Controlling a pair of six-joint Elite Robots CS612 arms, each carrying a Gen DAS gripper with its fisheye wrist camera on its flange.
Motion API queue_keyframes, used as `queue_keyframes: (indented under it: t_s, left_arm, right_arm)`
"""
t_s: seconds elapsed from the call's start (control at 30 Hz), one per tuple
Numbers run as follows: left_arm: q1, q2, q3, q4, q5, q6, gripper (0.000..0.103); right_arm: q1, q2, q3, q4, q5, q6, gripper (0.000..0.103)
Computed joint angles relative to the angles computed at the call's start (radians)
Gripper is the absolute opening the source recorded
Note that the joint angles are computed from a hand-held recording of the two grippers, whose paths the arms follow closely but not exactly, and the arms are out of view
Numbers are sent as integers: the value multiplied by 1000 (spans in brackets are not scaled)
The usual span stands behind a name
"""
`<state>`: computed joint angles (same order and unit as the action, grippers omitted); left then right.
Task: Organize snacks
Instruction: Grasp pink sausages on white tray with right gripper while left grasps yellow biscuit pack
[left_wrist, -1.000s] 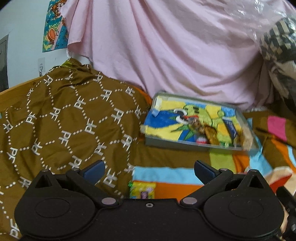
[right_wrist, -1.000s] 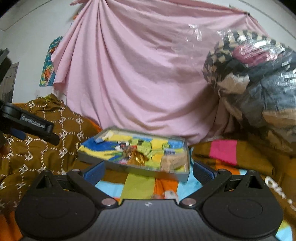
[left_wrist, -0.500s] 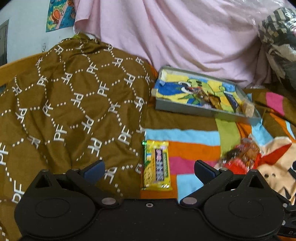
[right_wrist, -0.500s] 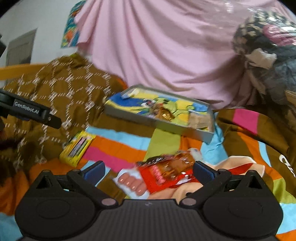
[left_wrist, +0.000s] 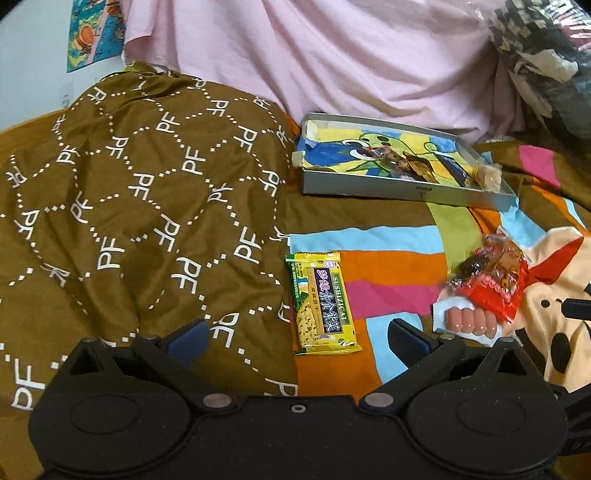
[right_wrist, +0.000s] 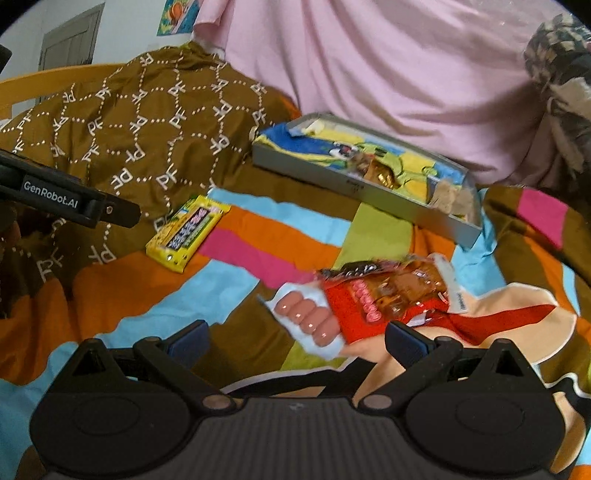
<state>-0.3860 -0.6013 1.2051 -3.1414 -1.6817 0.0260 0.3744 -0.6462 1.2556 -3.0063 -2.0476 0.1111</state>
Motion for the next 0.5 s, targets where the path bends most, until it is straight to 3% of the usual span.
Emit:
queue_keyframes:
  t_s: [0.27,0.5]
  left_arm:
    - [-1,22,-15,-13,-53,98,102]
    - [-1,47,-59,34,-108,127,102]
  right_arm:
    - [-11,-2,-6,57,56,68,103]
    - [-24,5,-24,120,87,141,103]
